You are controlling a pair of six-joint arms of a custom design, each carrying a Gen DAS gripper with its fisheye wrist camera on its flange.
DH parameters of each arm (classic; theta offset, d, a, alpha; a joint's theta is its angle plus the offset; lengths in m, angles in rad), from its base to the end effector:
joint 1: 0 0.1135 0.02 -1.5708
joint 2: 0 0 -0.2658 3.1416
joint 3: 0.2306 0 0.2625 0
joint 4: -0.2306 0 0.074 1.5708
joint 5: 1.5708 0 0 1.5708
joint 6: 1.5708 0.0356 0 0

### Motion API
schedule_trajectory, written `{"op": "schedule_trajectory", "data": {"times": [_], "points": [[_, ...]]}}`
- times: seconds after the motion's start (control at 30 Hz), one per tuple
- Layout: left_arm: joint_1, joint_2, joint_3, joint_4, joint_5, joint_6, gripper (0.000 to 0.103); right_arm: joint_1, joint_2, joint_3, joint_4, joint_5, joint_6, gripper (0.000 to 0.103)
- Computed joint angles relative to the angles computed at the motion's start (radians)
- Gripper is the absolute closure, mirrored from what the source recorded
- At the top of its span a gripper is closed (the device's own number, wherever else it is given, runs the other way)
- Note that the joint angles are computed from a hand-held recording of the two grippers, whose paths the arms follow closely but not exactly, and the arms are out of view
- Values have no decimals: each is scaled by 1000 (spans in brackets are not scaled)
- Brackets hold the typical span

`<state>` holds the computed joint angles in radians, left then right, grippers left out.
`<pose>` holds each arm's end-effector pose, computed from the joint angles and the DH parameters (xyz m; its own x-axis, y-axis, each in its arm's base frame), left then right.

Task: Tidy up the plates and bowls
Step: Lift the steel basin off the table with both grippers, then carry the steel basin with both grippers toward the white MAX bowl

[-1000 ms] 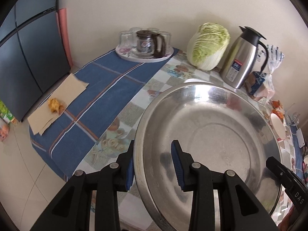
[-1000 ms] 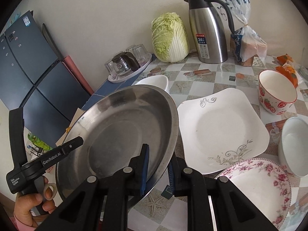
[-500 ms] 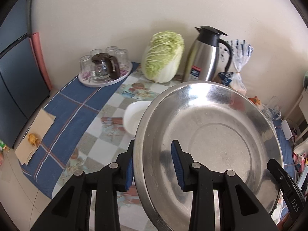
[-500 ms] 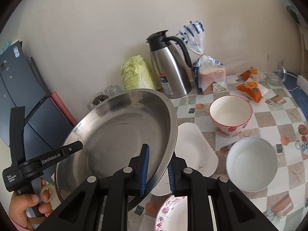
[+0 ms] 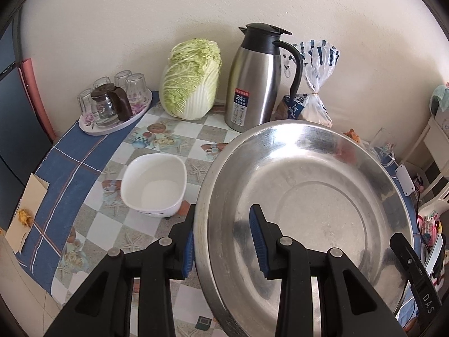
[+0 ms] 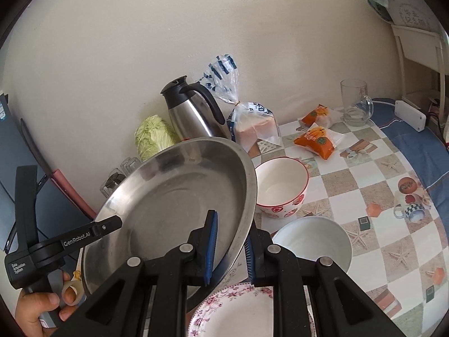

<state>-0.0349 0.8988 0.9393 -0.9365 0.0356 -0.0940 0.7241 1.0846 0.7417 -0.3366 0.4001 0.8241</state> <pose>0.1757 -0.0074 0.3062 -0.7823 -0.0665 -0.6194 -0.0164 0.9961 -0.0863 0.1888 0.1484 0.2520 -0.6009 0.3709 -0.7080 0.0852 0.9105 0.4047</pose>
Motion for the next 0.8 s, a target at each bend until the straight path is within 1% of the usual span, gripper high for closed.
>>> {"op": "schedule_trajectory", "data": {"times": [0.13, 0.23, 0.57, 0.8], "points": [[-38, 33, -9, 30, -17, -33, 66, -44, -10, -13, 5, -19, -11, 84], [-41, 62, -20, 52, -18, -38, 66, -71, 3, -14, 14, -38, -15, 84], [23, 150, -27, 107, 32, -30, 66, -112, 116, 56, 19, -72, -69, 84], [99, 190, -45, 127, 91, -4, 66, -130, 204, 93, 44, -102, -101, 84]]}}
